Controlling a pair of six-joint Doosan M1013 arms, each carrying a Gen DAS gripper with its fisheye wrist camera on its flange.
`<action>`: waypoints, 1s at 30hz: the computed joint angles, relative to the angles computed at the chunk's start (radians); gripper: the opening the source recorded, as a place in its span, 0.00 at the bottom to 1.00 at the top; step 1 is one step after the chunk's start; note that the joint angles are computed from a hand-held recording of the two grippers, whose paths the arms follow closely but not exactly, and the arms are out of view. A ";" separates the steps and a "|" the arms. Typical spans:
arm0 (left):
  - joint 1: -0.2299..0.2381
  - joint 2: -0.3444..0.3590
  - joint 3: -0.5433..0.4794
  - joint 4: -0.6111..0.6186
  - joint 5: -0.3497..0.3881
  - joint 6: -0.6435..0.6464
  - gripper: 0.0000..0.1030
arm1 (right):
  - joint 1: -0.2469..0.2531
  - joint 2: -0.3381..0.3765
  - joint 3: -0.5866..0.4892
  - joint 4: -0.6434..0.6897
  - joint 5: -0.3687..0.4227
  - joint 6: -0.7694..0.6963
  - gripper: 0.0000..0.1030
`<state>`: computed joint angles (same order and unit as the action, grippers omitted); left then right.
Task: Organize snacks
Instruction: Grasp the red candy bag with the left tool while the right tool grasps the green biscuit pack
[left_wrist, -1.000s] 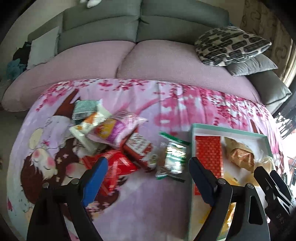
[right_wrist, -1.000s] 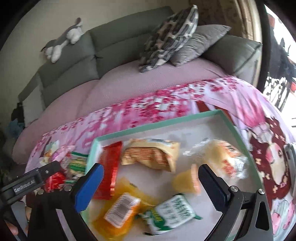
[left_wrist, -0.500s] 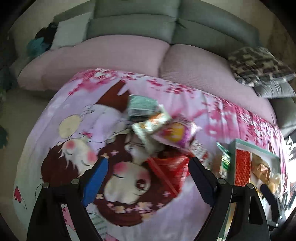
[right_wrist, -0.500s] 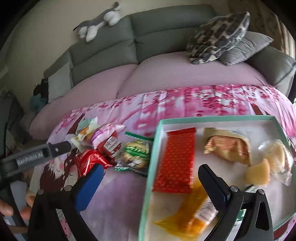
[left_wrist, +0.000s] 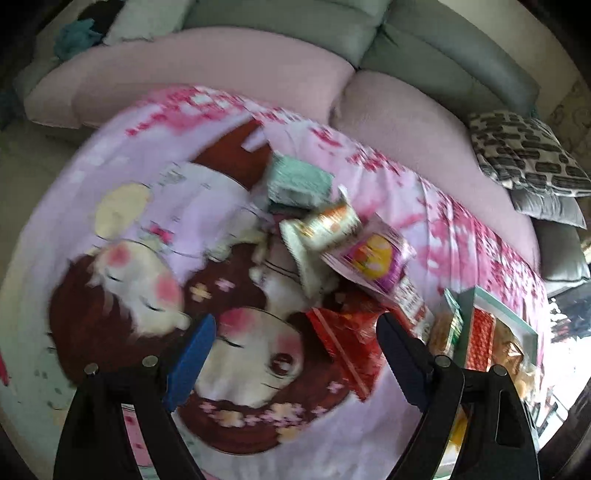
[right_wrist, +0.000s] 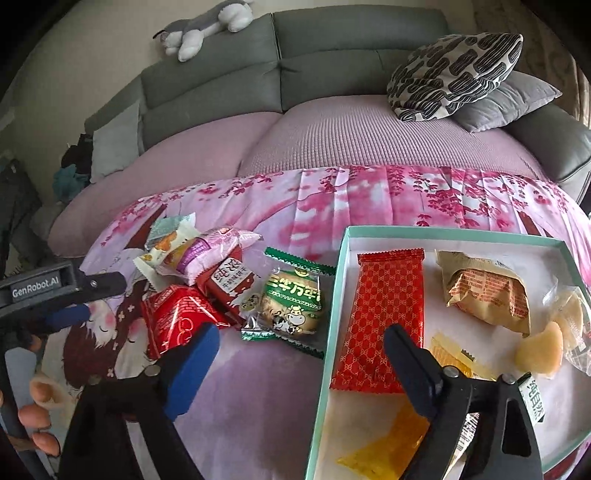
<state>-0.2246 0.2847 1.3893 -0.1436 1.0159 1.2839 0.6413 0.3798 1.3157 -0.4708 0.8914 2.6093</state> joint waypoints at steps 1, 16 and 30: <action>-0.002 0.005 -0.001 -0.027 0.004 0.015 0.86 | -0.001 0.003 -0.003 0.000 0.000 -0.002 0.80; -0.011 0.062 -0.019 -0.183 0.029 0.065 0.59 | -0.017 0.050 -0.056 0.063 0.026 -0.096 0.58; 0.022 0.049 -0.010 -0.187 0.031 -0.005 0.54 | -0.008 0.098 -0.132 0.029 0.106 -0.160 0.57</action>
<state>-0.2029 0.3333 1.3792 -0.3303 1.0468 1.2786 0.6335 0.4776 1.1834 -0.4419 0.9975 2.4493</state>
